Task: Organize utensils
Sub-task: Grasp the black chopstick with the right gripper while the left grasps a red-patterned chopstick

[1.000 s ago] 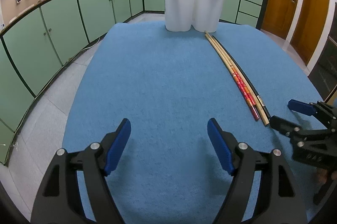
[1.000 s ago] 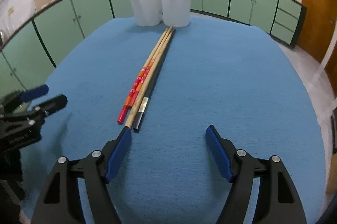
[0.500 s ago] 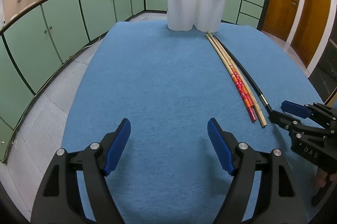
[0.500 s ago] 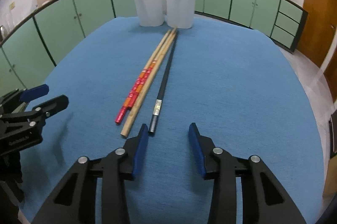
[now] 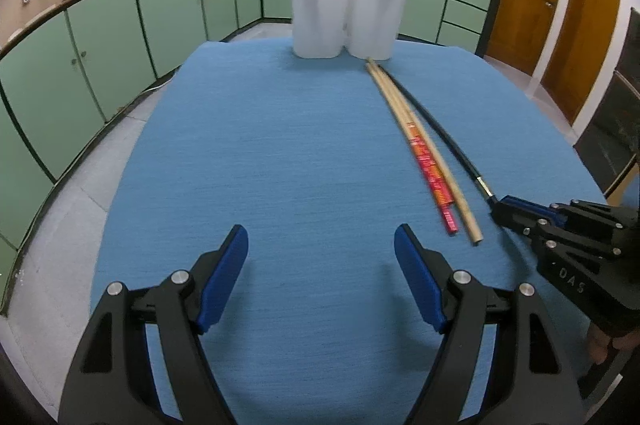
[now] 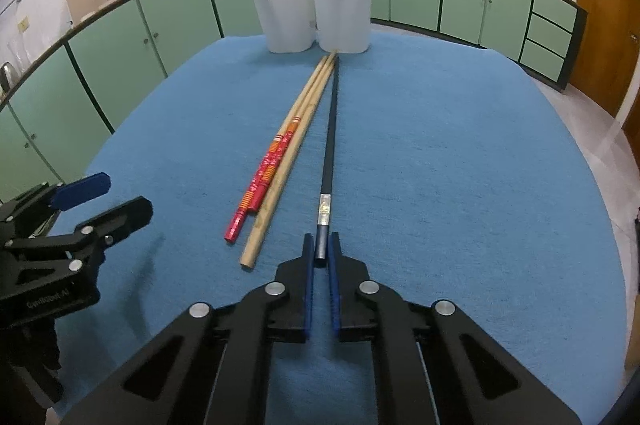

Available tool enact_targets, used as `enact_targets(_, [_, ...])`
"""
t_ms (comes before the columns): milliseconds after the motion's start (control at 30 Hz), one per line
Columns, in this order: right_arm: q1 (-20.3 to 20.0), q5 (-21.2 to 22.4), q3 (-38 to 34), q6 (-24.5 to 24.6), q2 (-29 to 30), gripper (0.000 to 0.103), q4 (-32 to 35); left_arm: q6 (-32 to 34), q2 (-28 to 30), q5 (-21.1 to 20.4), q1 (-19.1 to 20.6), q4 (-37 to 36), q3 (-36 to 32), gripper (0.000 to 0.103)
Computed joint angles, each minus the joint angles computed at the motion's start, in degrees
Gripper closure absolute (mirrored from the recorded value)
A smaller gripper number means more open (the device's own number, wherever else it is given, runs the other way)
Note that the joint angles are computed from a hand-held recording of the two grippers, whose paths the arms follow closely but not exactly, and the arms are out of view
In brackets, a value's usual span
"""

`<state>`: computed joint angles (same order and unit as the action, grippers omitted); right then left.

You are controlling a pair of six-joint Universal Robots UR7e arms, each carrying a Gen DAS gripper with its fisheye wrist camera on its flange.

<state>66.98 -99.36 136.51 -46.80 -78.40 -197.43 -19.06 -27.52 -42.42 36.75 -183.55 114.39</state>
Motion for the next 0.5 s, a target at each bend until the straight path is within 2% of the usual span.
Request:
enact_targets(233, [-2.7,1.4,0.6,0.5,-2.9,0.096,0.7,1.2,3.1,-2.9,-0.8,0.6,-3.3,0.029])
enact_targets(500, [-4.4,3.5,0.3,0.4,-4.0,0.096,2.2,-0.2,5.7,-3.3,-0.4,5.4,-7.4,0.031])
